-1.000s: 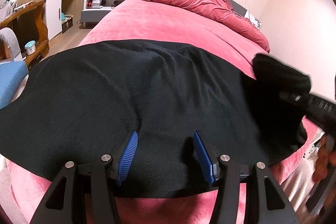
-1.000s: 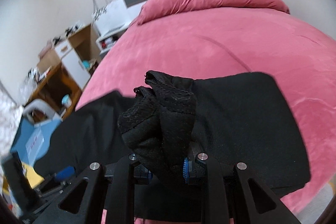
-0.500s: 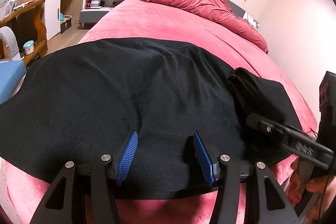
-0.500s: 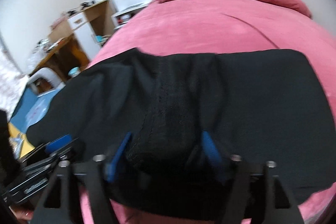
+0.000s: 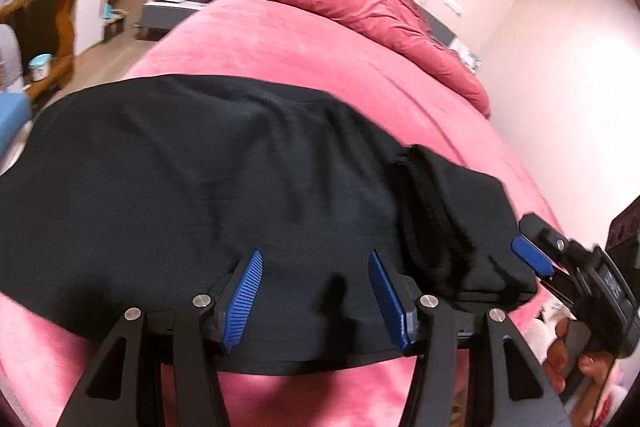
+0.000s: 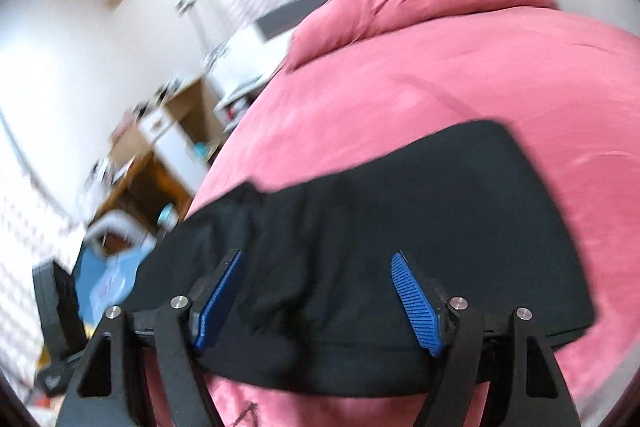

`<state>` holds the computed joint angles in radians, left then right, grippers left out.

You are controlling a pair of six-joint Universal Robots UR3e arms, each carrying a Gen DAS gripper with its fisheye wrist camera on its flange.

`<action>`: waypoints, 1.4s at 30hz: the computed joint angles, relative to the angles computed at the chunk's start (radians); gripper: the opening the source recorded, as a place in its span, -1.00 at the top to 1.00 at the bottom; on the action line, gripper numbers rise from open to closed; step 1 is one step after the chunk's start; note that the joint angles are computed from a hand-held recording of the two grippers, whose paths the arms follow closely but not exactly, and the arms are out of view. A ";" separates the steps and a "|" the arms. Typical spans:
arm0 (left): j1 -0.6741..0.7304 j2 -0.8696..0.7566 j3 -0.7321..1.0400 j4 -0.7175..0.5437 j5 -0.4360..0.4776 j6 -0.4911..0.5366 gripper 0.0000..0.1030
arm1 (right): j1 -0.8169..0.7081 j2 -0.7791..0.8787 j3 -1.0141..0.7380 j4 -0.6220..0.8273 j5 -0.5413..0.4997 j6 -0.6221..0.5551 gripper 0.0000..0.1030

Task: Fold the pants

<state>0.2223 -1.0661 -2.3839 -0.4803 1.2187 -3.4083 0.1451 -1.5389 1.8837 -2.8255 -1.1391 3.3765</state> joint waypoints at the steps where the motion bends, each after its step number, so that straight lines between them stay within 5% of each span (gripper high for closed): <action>1: -0.019 -0.028 0.025 0.010 -0.007 -0.004 -0.11 | -0.017 -0.017 0.012 -0.002 -0.014 0.002 -0.32; 6: -0.124 -0.232 0.185 0.114 -0.078 -0.057 -0.30 | -0.078 -0.039 0.018 0.085 -0.120 -0.029 0.21; 13: -0.254 -0.556 0.501 0.001 0.009 -0.110 -0.34 | -0.171 -0.071 0.062 0.109 -0.043 -0.042 0.25; 15: -0.274 -0.601 0.546 -0.036 0.025 -0.119 -0.13 | -0.182 -0.088 0.085 0.108 -0.034 -0.057 0.28; 16: -0.278 -0.610 0.552 -0.042 0.023 -0.124 -0.03 | -0.189 -0.094 0.098 0.103 -0.029 -0.056 0.29; 18: -0.283 -0.626 0.559 -0.049 0.000 -0.128 0.48 | -0.203 -0.099 0.118 0.095 -0.020 -0.055 0.31; 21: -0.306 -0.628 0.581 -0.061 0.007 -0.099 0.66 | -0.209 -0.123 0.146 0.091 -0.019 -0.046 0.32; 27: -0.251 -0.522 0.543 -0.074 -0.064 -0.081 0.72 | -0.237 -0.139 0.137 0.080 0.020 -0.032 0.29; 33: -0.264 -0.512 0.489 -0.100 0.008 -0.074 0.72 | -0.233 -0.111 0.132 0.110 0.027 -0.046 0.29; 42: -0.338 -0.528 0.379 0.076 0.107 -0.090 0.58 | -0.119 -0.016 0.093 0.070 -0.138 -0.123 0.26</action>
